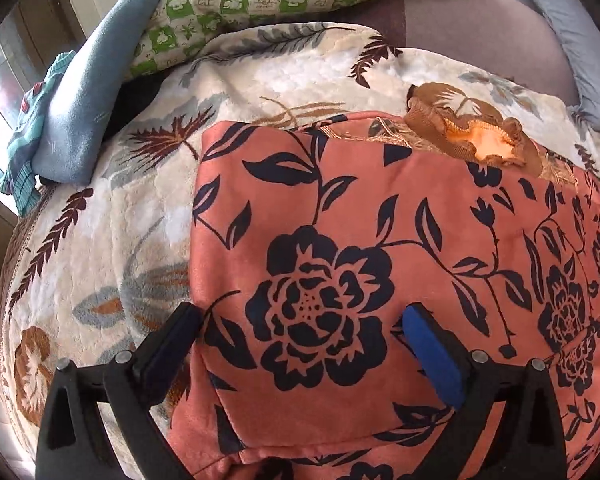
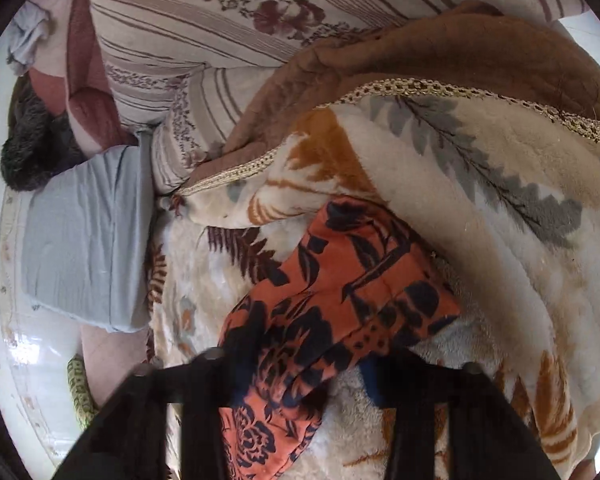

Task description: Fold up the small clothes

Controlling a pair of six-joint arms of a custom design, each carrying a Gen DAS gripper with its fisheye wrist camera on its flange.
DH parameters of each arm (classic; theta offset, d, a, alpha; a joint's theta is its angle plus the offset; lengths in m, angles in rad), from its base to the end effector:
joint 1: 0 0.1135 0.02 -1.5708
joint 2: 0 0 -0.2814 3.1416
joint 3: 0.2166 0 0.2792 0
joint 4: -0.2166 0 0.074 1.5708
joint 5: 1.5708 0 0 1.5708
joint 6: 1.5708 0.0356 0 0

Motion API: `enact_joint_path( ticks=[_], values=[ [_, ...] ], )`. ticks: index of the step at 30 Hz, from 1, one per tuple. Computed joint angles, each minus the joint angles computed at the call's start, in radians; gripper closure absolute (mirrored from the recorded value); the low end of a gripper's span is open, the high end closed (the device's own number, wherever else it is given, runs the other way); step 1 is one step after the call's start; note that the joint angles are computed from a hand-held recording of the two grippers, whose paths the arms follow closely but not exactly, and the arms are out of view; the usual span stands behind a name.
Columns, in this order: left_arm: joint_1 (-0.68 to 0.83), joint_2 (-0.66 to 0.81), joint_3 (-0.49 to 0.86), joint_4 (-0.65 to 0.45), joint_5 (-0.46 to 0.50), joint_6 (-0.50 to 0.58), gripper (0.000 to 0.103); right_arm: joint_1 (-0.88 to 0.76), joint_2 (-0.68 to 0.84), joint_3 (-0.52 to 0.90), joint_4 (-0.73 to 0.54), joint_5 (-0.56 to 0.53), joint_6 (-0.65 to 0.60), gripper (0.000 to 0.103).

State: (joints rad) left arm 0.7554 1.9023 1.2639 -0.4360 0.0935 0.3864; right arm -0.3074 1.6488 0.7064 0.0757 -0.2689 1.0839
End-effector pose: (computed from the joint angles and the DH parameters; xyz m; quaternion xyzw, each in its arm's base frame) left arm 0.3069 0.2845 0.1690 -0.1663 0.9540 0.0945 0.2310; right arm 0.3087 -0.0881 0.1262 0.5607 0.7437 0.2458 0.2686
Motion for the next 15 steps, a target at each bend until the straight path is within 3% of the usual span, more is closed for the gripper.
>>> enact_joint_path(
  ticks=[4,8,15],
  values=[
    [0.025,-0.066,-0.029,0.040,0.061,-0.019,0.002,0.143,-0.095,0.020,-0.009,0.138,-0.072,0.096],
    [0.066,-0.128,-0.054,0.088,0.103,-0.028,0.002,0.373,-0.178,0.111,-0.037,0.198,-0.145,0.096],
    [0.157,-0.061,0.019,0.075,0.128,-0.027,0.002,0.819,0.005,0.431,-0.030,0.226,-0.173,0.096]
  ],
)
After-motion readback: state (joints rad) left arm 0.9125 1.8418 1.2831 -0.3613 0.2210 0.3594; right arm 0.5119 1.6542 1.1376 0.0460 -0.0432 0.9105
